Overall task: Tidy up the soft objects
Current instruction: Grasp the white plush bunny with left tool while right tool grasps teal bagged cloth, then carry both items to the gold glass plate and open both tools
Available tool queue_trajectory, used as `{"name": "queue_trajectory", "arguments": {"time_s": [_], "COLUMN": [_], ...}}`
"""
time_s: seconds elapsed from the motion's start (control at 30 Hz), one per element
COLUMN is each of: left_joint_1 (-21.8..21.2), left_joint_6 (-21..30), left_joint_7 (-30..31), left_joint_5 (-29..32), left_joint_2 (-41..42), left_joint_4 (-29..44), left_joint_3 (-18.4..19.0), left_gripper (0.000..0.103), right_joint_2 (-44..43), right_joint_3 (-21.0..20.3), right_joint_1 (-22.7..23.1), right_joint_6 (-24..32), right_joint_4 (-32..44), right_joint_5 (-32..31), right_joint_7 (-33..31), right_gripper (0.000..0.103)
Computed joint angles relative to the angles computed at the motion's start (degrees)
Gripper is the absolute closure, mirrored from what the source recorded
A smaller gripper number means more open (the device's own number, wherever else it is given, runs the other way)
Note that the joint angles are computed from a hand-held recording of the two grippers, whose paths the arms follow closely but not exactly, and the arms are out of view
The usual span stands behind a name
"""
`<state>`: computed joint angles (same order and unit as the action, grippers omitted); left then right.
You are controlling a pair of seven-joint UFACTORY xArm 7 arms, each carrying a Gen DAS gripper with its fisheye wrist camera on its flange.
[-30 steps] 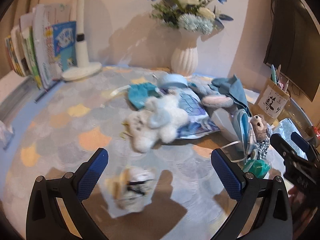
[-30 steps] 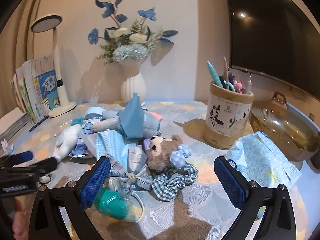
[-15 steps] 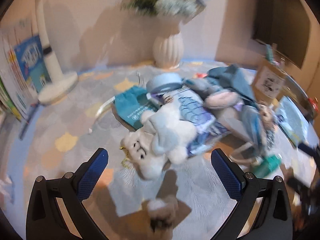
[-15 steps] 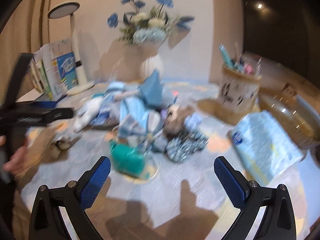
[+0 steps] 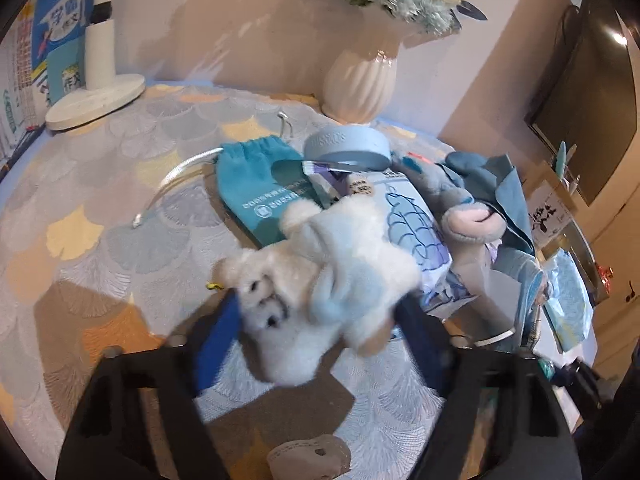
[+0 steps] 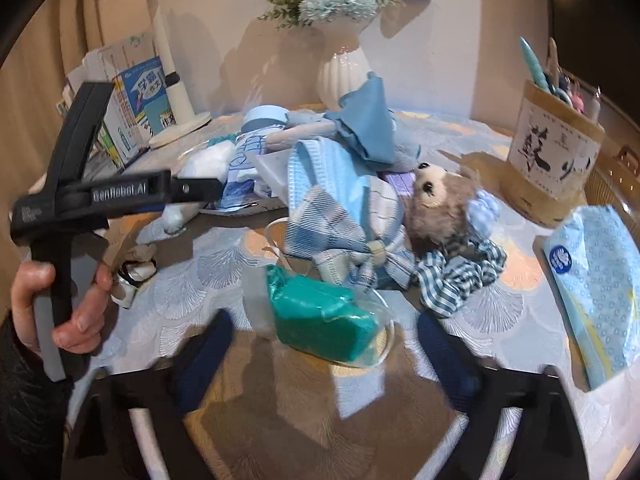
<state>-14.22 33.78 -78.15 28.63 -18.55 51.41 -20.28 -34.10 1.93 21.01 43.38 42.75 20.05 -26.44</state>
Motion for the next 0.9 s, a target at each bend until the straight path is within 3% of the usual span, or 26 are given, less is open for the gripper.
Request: {"name": "queue_trajectory", "arguments": {"time_s": [0.03,0.17,0.27,0.37,0.63,0.9], "left_joint_1": [0.1,0.8,2.4,3.5,3.5,0.5], "left_joint_6": [0.2,-1.7,-5.4,-5.2,4.1,12.7], "left_joint_7": [0.0,-1.5,-3.9,-4.3,-6.2,-3.8], "left_joint_5": [0.2,2.5,3.8,3.1,7.1,16.3], "left_joint_2": [0.0,-1.6,-4.4,-5.5,-4.1,8.7], "left_joint_4": [0.2,-0.9,-3.4,-3.8,3.6,21.8], "left_joint_3": [-0.1,-0.6,-1.4,-2.3,-9.1,-10.2], "left_gripper": [0.039,0.046,0.046,0.046,0.046,0.046], "right_joint_2": [-0.1,-2.0,-3.0,-4.2,-4.4,-0.3], "right_joint_3": [0.4,-0.4,-1.4,-3.5,-6.2,-8.8], "right_joint_1": [0.0,0.8,1.6,2.6,1.4,-3.8], "right_joint_6": [-0.3,-2.4,-3.2,-3.2,1.0,2.0], "right_joint_4": [-0.4,-2.5,-2.9,-3.0,0.1,7.7], "right_joint_5": [-0.5,0.3,1.6,4.0,7.4,9.7], "right_joint_7": [-0.1,-1.3,-2.1,-3.5,-4.6,-3.1], "right_gripper": [0.049,0.06,0.06,0.061,0.06,0.06]}}
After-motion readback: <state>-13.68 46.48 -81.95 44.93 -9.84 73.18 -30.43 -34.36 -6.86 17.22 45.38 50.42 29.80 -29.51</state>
